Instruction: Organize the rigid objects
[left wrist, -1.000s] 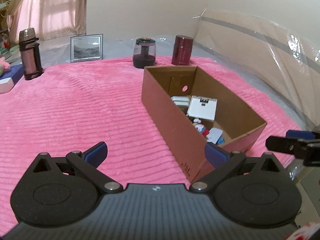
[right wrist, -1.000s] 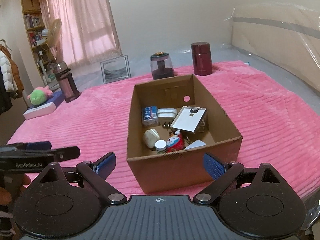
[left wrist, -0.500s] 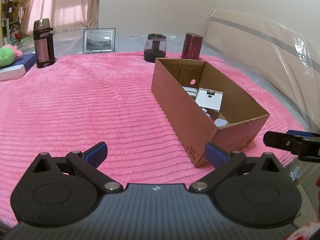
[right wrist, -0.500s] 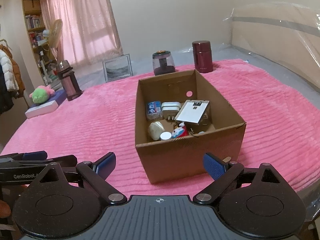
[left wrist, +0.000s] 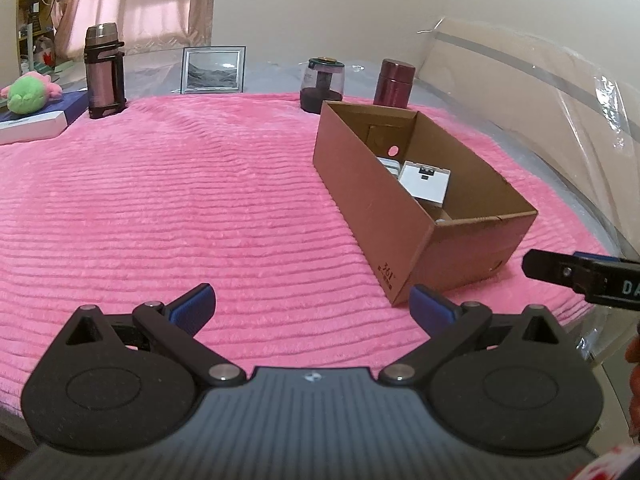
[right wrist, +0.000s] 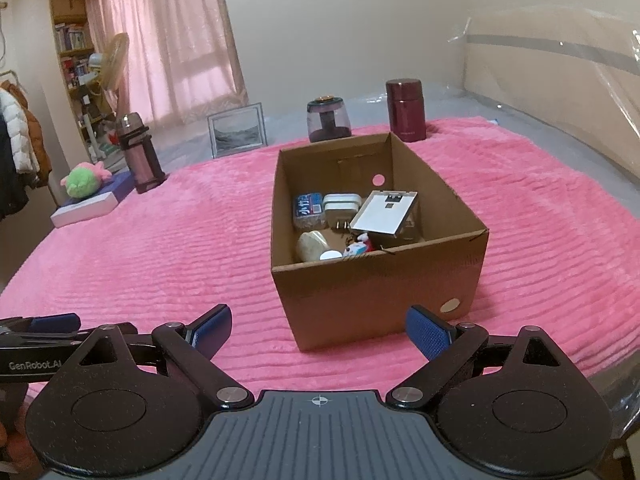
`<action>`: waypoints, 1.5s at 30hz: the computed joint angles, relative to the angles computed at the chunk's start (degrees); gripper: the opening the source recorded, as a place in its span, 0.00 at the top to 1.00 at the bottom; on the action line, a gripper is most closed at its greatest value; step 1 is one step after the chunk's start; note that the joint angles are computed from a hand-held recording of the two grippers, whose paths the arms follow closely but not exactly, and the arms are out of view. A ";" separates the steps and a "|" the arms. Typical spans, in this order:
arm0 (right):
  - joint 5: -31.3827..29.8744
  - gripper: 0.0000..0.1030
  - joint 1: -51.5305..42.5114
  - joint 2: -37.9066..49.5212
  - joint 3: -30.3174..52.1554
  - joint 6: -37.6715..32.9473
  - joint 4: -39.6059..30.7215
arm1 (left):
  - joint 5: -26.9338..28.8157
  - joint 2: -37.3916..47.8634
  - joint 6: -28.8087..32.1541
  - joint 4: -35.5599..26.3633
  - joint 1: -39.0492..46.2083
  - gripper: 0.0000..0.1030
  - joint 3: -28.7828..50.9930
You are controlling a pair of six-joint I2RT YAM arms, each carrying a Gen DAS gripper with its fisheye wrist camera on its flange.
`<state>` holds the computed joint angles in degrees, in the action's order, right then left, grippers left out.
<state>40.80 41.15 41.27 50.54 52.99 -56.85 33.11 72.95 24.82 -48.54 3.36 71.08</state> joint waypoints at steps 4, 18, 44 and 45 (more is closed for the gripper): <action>1.58 0.11 2.25 0.27 -0.50 -0.07 -0.26 | 0.44 -1.29 0.92 -0.72 0.85 0.01 -0.97; 2.52 0.11 6.12 0.12 -2.63 3.21 -0.63 | 1.66 -3.78 2.17 -2.16 1.98 0.01 -2.71; 3.69 0.11 7.91 1.04 -2.60 4.40 -1.02 | 1.40 -4.57 0.45 -0.15 2.54 0.01 -4.01; 3.75 0.11 7.98 1.17 -2.52 4.42 -0.99 | 1.33 -4.55 0.48 -0.17 2.52 0.01 -4.05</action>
<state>44.55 49.13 42.44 48.02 57.41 -57.85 34.43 68.41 25.30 -48.71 5.89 67.03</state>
